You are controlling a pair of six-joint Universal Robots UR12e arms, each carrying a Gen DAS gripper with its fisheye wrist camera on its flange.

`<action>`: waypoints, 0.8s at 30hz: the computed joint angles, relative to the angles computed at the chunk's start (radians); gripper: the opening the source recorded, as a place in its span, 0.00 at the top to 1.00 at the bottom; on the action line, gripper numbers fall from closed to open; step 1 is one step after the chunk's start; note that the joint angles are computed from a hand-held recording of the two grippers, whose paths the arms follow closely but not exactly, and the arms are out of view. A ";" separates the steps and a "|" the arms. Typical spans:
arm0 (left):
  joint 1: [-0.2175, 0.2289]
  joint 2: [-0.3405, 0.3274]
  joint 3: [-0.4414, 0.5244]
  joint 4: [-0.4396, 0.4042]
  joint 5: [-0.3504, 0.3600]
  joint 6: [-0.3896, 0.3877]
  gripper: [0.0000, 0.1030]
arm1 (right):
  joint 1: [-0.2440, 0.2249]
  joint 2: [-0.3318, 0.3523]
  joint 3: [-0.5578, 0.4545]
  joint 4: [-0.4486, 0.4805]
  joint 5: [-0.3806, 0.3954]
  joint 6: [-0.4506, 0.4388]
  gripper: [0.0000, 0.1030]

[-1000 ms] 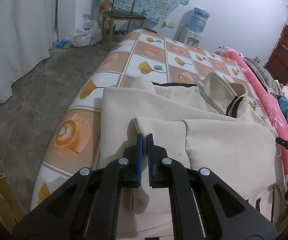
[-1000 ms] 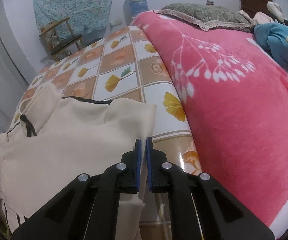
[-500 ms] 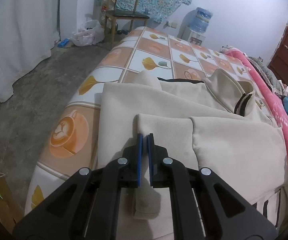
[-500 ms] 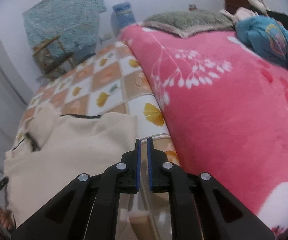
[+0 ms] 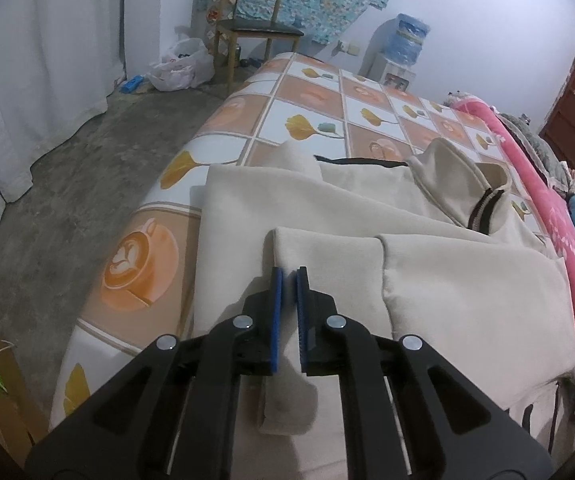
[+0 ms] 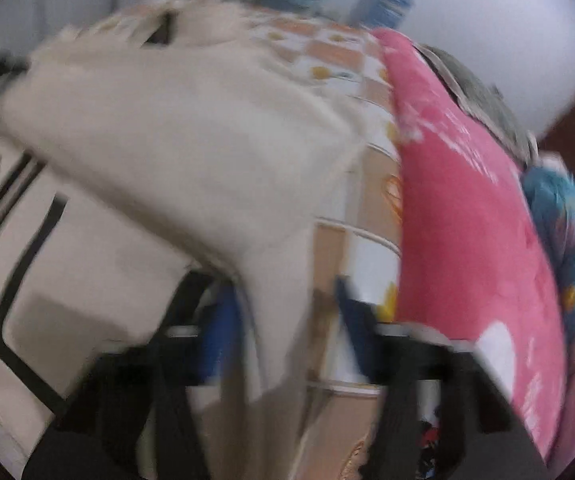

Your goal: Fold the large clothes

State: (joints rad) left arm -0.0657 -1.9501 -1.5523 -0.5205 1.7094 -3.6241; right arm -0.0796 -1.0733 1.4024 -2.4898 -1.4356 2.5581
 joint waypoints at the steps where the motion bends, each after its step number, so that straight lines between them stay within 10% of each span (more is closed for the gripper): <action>1: -0.001 0.004 -0.002 0.003 -0.002 0.003 0.94 | -0.014 -0.001 -0.008 0.015 0.039 0.050 0.72; 17: -0.009 -0.001 -0.001 -0.020 0.007 0.010 0.94 | -0.081 -0.038 0.014 0.023 0.222 0.137 0.55; 24: -0.008 0.000 -0.001 -0.024 0.012 0.012 0.94 | -0.069 0.047 -0.137 0.015 0.341 0.245 0.56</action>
State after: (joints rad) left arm -0.0742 -1.9503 -1.5529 -0.5449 1.7212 -3.6123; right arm -0.1485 -1.0263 1.2654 -2.4748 -1.0945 2.8032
